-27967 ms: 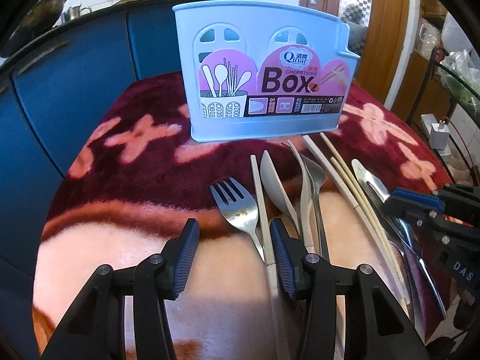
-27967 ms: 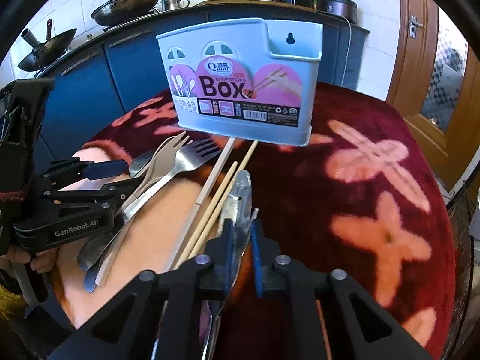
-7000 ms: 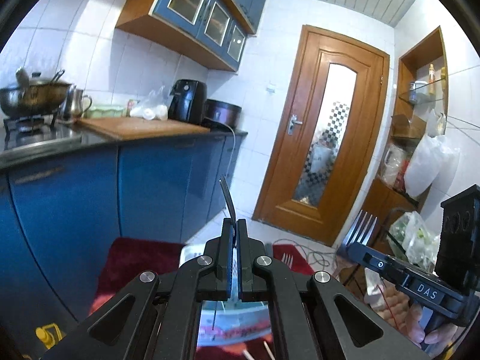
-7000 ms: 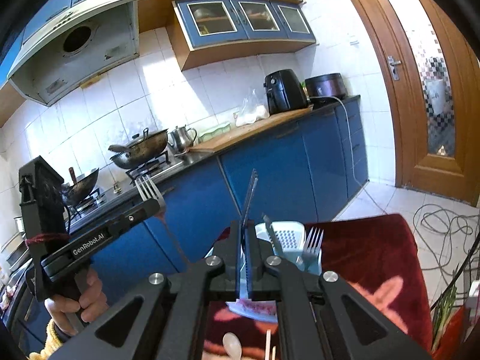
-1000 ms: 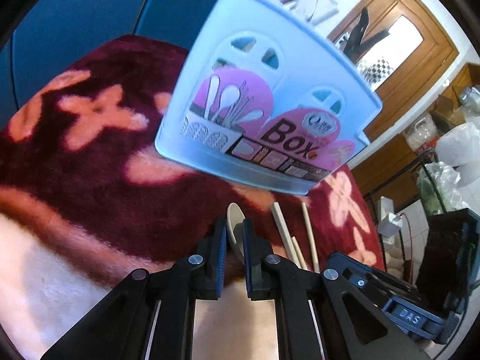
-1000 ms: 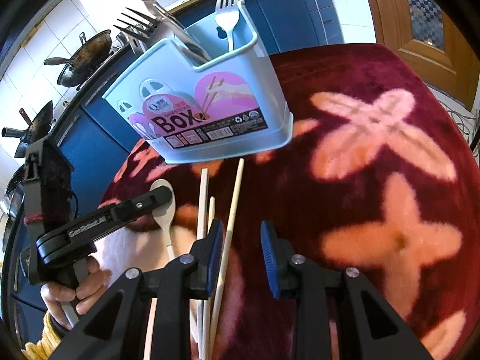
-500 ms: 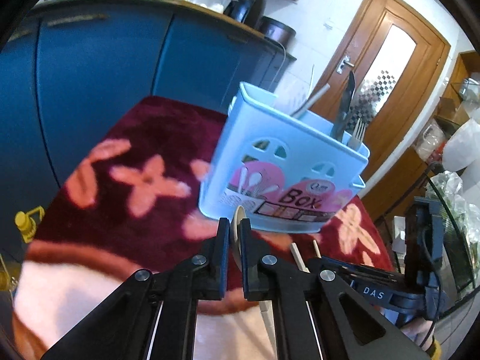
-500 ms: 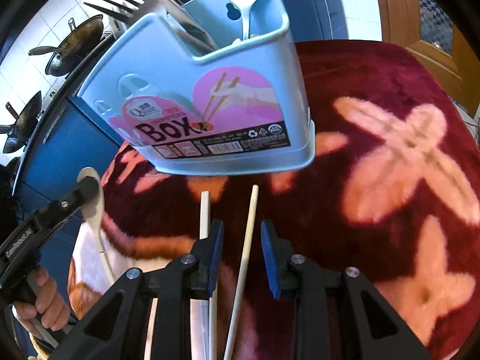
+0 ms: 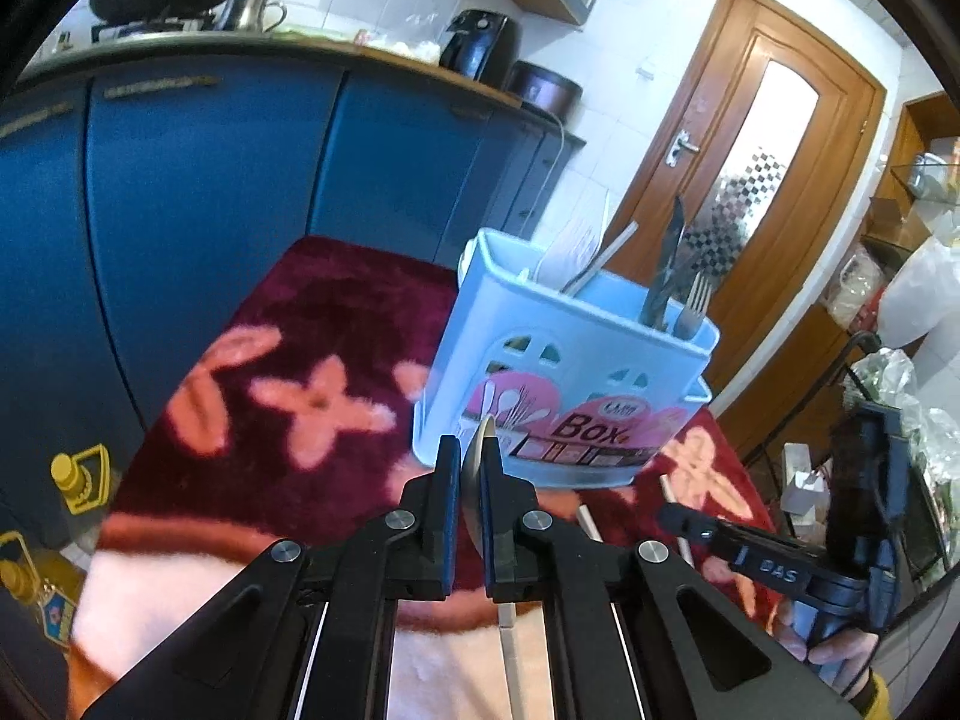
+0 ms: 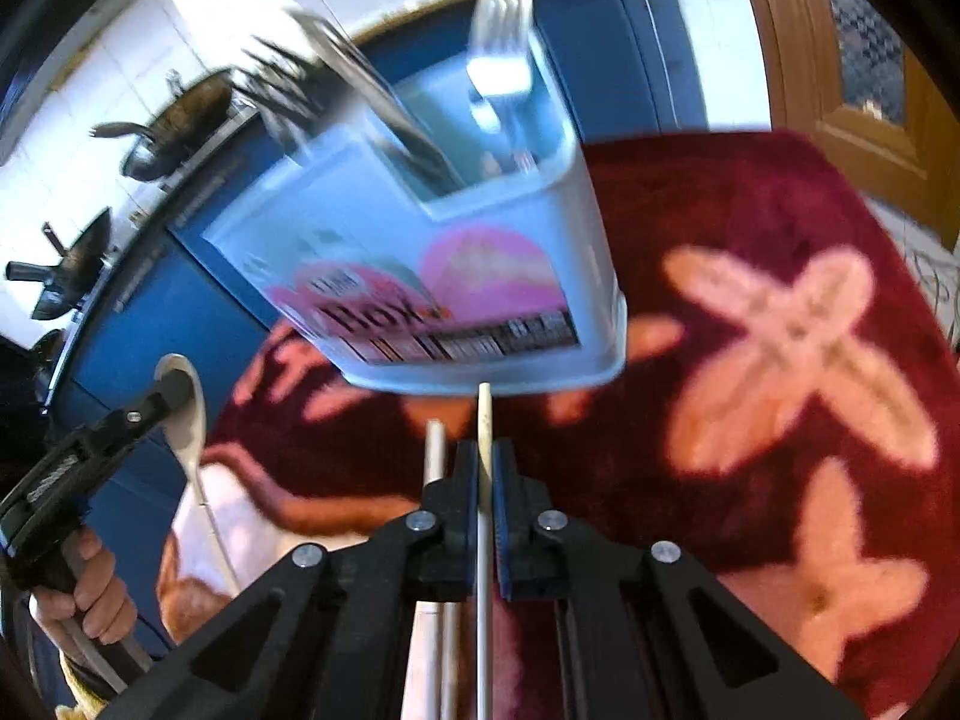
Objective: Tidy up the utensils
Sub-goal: 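Carry spoon and chopstick into the blue holder and open both tools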
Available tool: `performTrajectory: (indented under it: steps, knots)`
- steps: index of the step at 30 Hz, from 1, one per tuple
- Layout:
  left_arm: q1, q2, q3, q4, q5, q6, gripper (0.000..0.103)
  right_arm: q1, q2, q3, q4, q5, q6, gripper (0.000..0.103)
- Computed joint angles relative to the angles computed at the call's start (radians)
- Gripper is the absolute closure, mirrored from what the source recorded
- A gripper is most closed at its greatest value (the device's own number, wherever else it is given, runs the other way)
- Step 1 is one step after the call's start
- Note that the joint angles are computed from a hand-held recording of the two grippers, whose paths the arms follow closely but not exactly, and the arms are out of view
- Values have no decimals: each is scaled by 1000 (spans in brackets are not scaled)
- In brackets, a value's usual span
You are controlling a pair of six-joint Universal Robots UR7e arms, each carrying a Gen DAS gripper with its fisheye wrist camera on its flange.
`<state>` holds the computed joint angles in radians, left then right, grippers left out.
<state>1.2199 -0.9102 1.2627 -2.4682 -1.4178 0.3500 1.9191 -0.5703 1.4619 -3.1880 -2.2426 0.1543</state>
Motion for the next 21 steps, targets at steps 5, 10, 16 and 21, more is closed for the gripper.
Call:
performTrajectory:
  steps: [5,10,16,21]
  knots:
    - [-14,-3,-7,-37,-6,21,97,42,5,-12,-82,-21,-54,97]
    - [-32,4,-33,-60,-8,50,97,82,28,-49,-202,-73,-172,97]
    - [-59,35,-98,-94,-17,86,97,99,52,-118,-314,-85,-283,97]
    - [-79,81,-184,-95,-12,110,97,96,64,-173,-351,-81,-332,97]
